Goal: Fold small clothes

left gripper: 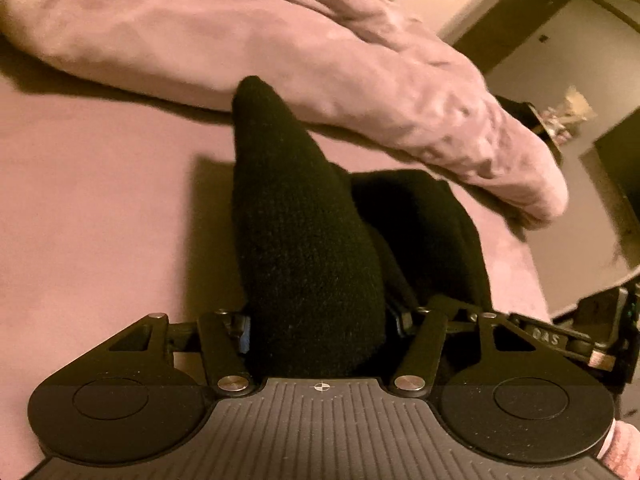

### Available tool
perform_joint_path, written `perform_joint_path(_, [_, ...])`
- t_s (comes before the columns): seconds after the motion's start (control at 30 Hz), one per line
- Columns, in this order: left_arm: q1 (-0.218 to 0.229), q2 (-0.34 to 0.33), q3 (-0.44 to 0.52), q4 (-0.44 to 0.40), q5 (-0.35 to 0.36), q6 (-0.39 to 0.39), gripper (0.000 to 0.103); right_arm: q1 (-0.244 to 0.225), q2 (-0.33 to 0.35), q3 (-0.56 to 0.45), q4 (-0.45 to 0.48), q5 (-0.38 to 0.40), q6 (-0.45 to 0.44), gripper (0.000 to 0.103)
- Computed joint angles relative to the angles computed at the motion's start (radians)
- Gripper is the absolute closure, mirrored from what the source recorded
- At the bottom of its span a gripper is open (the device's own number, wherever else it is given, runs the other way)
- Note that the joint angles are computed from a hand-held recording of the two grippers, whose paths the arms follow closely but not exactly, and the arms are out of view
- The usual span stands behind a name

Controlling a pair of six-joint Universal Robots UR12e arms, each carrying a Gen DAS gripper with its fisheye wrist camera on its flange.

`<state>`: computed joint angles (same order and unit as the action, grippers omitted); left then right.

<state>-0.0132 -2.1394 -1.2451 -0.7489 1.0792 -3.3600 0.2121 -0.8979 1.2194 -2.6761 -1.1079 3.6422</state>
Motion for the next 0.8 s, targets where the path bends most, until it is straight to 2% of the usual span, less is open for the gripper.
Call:
perform_joint_path(0.07, [0.007, 0.015, -0.009, -0.043, 0.064, 0.001, 0.036, 0.014, -0.001, -0.006, 0.031, -0.045, -0.007, 0.046])
perform_joint_path(0.1, [0.010, 0.020, -0.008, -0.080, 0.093, -0.003, 0.035, 0.022, -0.006, -0.009, 0.058, -0.094, -0.014, 0.040])
perform_joint_path(0.17, [0.016, 0.034, -0.021, -0.106, 0.134, -0.006, 0.036, 0.037, -0.023, 0.006, 0.046, -0.204, -0.002, 0.038])
perform_joint_path(0.2, [0.016, 0.047, -0.040, -0.070, 0.166, 0.010, 0.036, 0.044, -0.034, 0.021, 0.013, -0.249, 0.001, 0.038])
perform_joint_path(0.27, [0.011, 0.061, -0.067, 0.009, 0.229, 0.039, 0.026, 0.068, -0.043, 0.032, -0.053, -0.352, -0.021, 0.038])
perform_joint_path(0.3, [0.004, 0.063, -0.074, 0.053, 0.267, 0.039, 0.017, 0.081, -0.040, 0.025, -0.068, -0.387, -0.047, 0.038])
perform_joint_path(0.33, [-0.001, 0.061, -0.075, 0.081, 0.284, 0.034, 0.012, 0.097, -0.030, 0.008, -0.084, -0.429, -0.092, 0.038])
perform_joint_path(0.4, [-0.006, 0.043, -0.054, 0.092, 0.289, 0.010, 0.013, 0.121, 0.002, -0.035, -0.119, -0.448, -0.187, 0.043])
perform_joint_path(0.43, [-0.010, 0.030, -0.036, 0.091, 0.287, -0.017, 0.013, 0.130, 0.024, -0.075, -0.105, -0.452, -0.213, 0.046])
perform_joint_path(0.5, [-0.028, 0.009, -0.015, 0.116, 0.327, -0.044, 0.012, 0.143, 0.066, -0.138, -0.080, -0.453, -0.245, 0.059])
perform_joint_path(0.57, [-0.047, -0.011, -0.001, 0.155, 0.387, -0.020, 0.012, 0.156, 0.110, -0.206, -0.056, -0.481, -0.258, 0.059])
perform_joint_path(0.63, [-0.062, -0.034, 0.013, 0.180, 0.428, -0.023, 0.011, 0.164, 0.149, -0.248, -0.077, -0.507, -0.276, 0.059])
perform_joint_path(0.67, [-0.066, -0.039, 0.014, 0.179, 0.437, -0.027, 0.011, 0.170, 0.166, -0.269, -0.063, -0.547, -0.298, 0.059])
perform_joint_path(0.73, [-0.072, -0.054, 0.013, 0.187, 0.446, -0.013, 0.010, 0.175, 0.176, -0.266, -0.055, -0.613, -0.349, 0.062])
perform_joint_path(0.8, [-0.082, -0.065, 0.004, 0.206, 0.485, -0.004, 0.007, 0.181, 0.184, -0.248, -0.077, -0.686, -0.407, 0.063])
